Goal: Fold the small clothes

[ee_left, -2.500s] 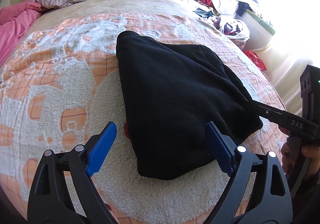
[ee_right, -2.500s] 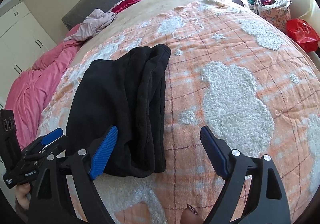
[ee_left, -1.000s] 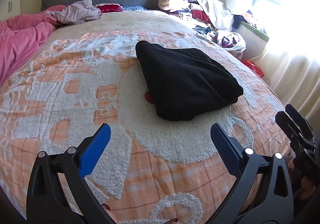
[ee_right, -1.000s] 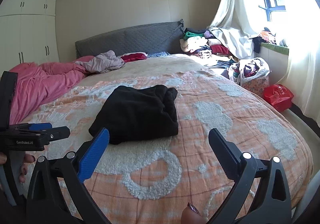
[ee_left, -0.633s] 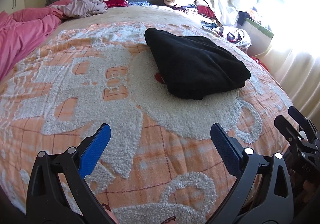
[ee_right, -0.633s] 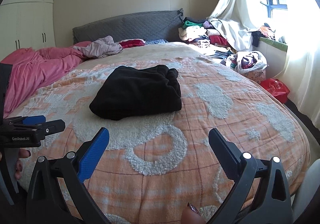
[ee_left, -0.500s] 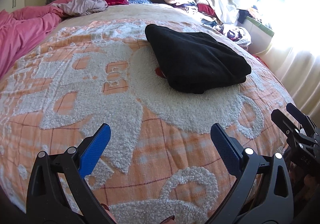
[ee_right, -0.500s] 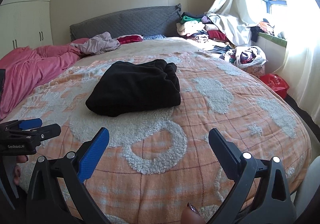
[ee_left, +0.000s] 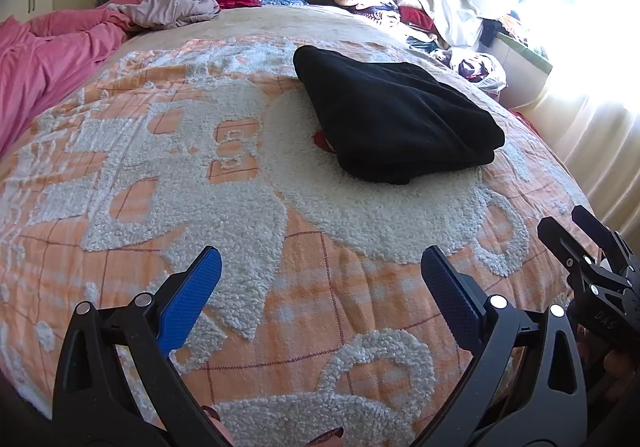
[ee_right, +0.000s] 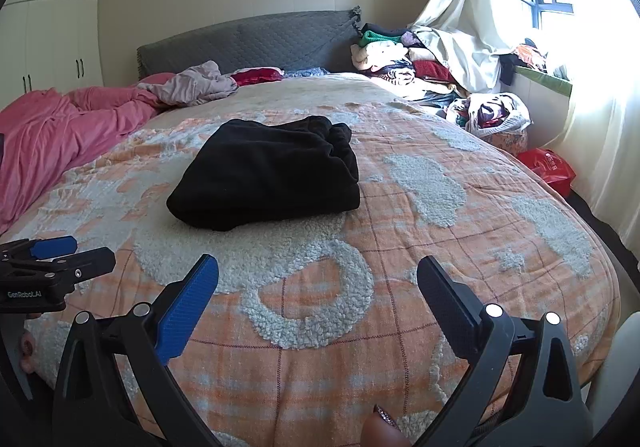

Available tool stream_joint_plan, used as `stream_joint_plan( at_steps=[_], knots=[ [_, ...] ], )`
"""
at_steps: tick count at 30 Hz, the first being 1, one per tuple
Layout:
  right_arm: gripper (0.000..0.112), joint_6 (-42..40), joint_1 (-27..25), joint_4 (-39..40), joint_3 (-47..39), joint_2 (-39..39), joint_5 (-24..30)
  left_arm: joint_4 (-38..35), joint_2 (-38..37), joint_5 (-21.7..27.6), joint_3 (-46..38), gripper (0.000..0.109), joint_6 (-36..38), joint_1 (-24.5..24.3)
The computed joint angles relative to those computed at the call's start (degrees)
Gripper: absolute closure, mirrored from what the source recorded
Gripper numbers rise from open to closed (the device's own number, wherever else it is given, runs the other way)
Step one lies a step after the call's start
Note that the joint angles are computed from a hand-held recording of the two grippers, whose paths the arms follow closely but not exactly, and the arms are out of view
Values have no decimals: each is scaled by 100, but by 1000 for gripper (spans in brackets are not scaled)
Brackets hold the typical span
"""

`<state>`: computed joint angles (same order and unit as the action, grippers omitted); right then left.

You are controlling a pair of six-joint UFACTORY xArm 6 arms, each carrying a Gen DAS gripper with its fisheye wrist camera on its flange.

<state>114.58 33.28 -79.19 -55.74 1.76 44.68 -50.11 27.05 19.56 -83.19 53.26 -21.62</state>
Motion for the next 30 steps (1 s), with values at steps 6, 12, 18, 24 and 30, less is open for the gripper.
stream_joint_plan(
  at_steps=[6,12,18,24,30],
  knots=[
    [14,27,5,-12,14,-9,48,-29,-36,-29,37,15,10,-12],
    [14,23,2,-23,20,-12,45,45,-77,-64,77,15,-86,-18],
    [14,41,0,-28,22,-13,40,122,-105,-108,109,15,-175,-19],
    [14,26,2,-23,20,-12,42,141,-132,-138,140,15,-165,-17],
    [14,21,3,-23,26,-16,46,160,-127,-116,132,15,-188,-16]
  ],
)
